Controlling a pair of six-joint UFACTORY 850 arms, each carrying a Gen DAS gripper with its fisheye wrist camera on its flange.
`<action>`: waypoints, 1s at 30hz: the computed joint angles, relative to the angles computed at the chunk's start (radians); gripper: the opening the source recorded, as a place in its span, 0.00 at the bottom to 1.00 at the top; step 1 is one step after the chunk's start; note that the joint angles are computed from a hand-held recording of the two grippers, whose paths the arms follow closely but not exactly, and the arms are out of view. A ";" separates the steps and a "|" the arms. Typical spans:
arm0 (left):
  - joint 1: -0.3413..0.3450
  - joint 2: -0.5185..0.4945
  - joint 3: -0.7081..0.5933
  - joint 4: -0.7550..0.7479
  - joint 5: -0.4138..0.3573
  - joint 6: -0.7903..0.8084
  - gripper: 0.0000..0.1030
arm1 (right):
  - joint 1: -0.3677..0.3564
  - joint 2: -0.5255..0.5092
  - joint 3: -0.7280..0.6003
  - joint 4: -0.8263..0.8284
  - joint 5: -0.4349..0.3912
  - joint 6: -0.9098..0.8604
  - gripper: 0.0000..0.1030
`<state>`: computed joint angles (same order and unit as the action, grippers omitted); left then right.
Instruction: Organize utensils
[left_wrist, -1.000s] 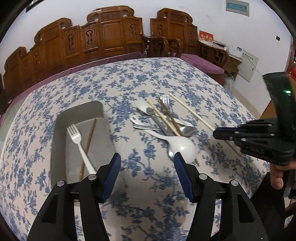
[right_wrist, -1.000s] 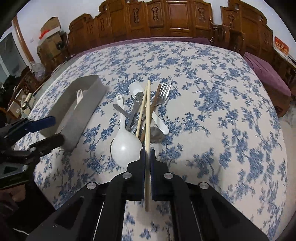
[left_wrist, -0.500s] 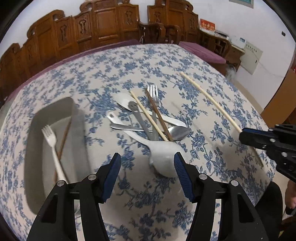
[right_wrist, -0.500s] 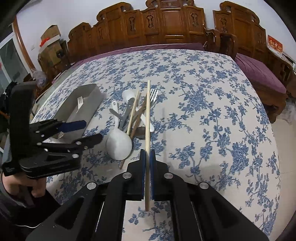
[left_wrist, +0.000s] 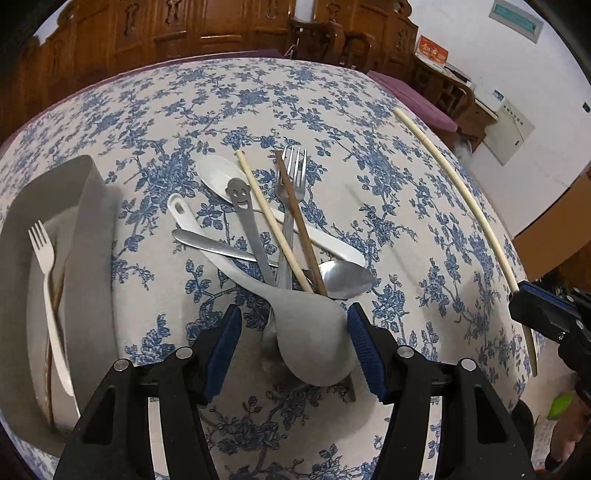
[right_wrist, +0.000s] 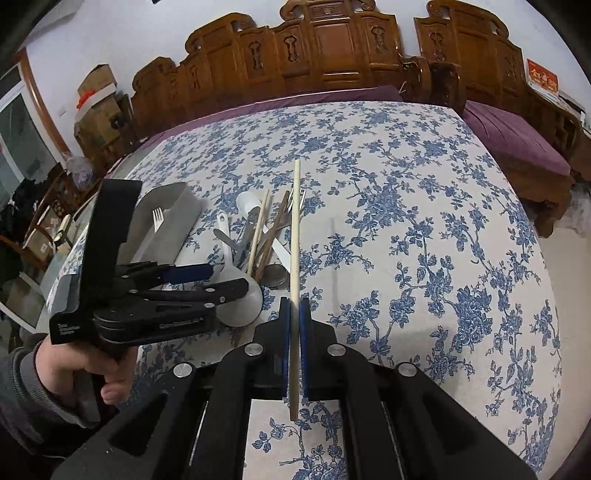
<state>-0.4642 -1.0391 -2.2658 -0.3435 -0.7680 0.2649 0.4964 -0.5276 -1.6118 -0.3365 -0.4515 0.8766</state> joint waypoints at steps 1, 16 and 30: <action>0.000 0.001 0.002 -0.010 -0.001 0.008 0.49 | 0.000 0.001 0.001 -0.001 0.002 0.001 0.06; -0.003 0.098 0.134 -0.051 0.060 0.051 0.16 | 0.000 0.002 -0.002 -0.001 -0.001 -0.005 0.06; -0.007 0.171 0.245 -0.004 0.125 0.020 0.09 | 0.005 -0.001 -0.007 -0.009 -0.006 0.001 0.06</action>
